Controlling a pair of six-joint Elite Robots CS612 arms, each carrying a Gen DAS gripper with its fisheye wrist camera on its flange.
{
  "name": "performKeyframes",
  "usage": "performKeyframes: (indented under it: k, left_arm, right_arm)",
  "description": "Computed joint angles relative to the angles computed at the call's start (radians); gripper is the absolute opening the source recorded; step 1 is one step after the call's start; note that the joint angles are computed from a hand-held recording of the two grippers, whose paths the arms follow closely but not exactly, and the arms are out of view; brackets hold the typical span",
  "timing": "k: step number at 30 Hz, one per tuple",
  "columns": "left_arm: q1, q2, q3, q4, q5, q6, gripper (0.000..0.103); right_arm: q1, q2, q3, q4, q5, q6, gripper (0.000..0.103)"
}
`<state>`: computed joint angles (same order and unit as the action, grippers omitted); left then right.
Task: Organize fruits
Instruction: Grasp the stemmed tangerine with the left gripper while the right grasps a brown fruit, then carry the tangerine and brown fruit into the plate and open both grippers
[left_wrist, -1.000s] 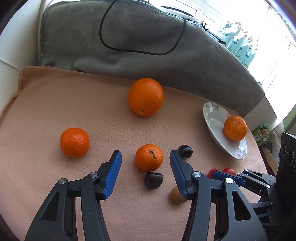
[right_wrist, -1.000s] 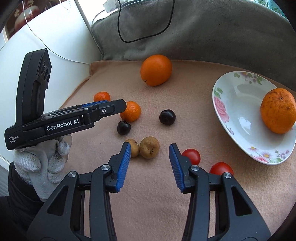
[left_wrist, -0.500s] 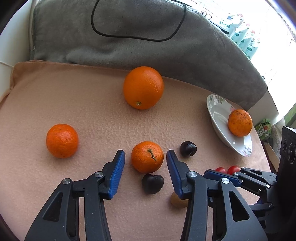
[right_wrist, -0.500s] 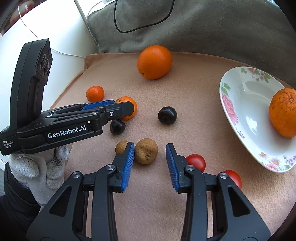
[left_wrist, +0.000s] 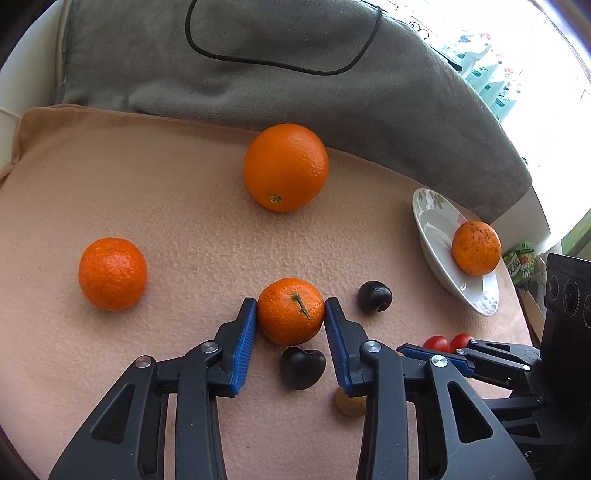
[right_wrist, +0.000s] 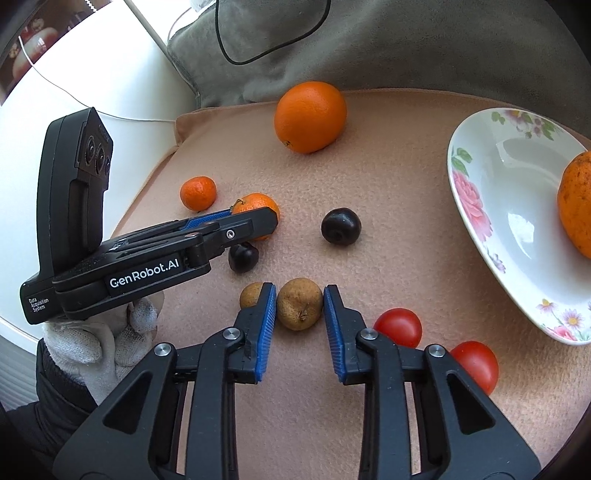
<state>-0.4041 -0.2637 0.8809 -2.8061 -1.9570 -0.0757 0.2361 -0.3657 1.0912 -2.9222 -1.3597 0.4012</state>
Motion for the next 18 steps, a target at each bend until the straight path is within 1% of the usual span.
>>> performKeyframes:
  k: [10, 18]
  left_arm:
    - [0.006, -0.007, 0.01, -0.028, -0.011, -0.02, 0.035]
    - [0.002, -0.023, 0.027, -0.07, -0.026, -0.021, 0.035]
  right_arm:
    - [0.002, -0.018, 0.038, -0.074, -0.011, 0.021, 0.027]
    - [0.0, -0.059, 0.107, -0.168, -0.076, 0.029, 0.027]
